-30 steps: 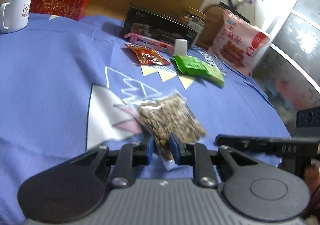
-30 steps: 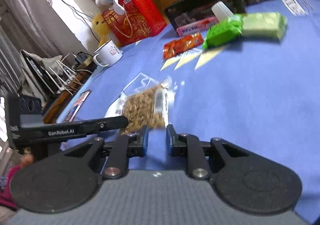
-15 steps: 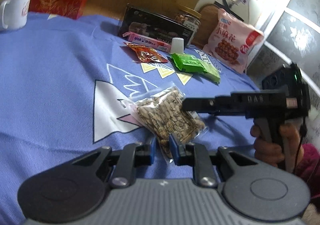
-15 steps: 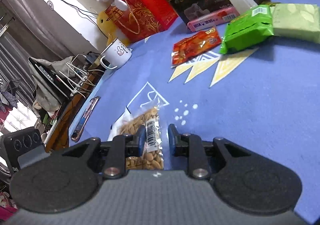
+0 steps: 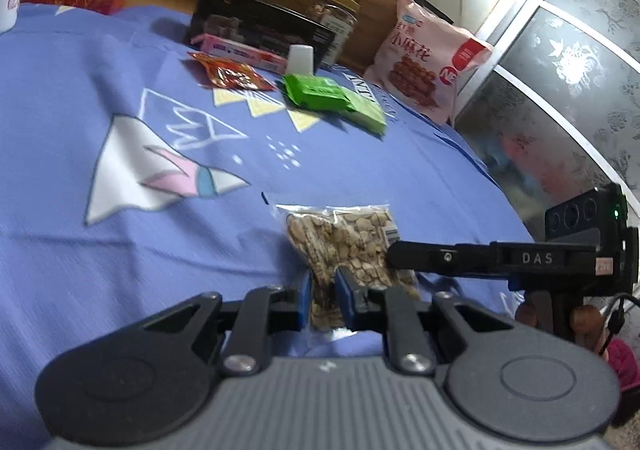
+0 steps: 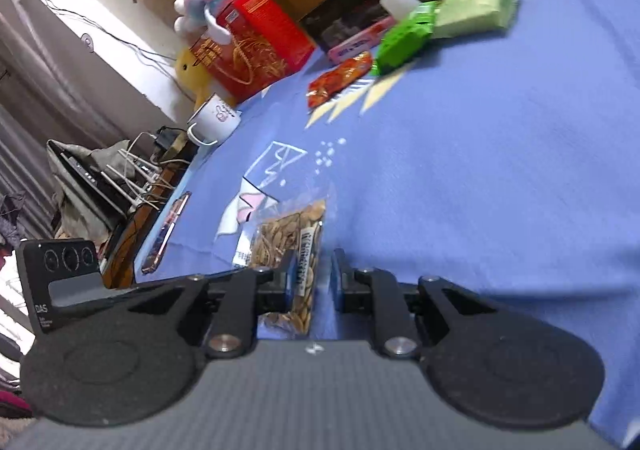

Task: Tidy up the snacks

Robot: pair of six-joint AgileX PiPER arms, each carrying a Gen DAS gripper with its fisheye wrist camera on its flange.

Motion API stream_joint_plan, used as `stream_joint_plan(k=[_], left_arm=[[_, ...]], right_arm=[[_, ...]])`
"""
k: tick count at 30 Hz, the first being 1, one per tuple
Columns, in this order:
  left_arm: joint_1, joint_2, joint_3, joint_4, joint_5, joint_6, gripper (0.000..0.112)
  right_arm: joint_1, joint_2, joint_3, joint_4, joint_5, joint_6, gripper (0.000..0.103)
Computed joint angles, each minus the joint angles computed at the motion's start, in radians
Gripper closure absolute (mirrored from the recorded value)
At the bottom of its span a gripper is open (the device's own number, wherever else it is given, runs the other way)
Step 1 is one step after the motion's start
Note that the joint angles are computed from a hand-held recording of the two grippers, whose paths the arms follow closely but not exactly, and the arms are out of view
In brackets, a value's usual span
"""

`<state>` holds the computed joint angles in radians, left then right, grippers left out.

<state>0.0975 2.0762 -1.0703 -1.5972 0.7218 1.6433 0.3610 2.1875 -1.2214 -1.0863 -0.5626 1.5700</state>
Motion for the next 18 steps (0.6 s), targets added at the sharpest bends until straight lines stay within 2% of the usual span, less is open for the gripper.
stream_joint_plan(k=[6, 10, 13, 16, 18], left_arm=[[-0.024, -0.033, -0.012, -0.016, -0.014, -0.019, 0.097], [-0.045, -0.024, -0.122, 0.028, -0.038, -0.109, 0.097], [-0.06, 0.01, -0.228, 0.061, -0.052, -0.169, 0.097], [-0.08, 0.08, -0.372, 0.141, -0.07, -0.289, 0.097], [-0.095, 0.132, -0.484, 0.213, -0.084, -0.387, 0.097]], right_arm=[[0.032, -0.061, 0.049, 0.159, 0.049, -0.18, 0.083], [0.062, -0.068, -0.021, 0.266, 0.136, -0.332, 0.083], [0.06, -0.043, -0.082, 0.352, 0.162, -0.445, 0.082], [0.034, 0.004, -0.167, 0.317, 0.179, -0.409, 0.082], [0.01, 0.044, -0.244, 0.216, 0.199, -0.29, 0.082]])
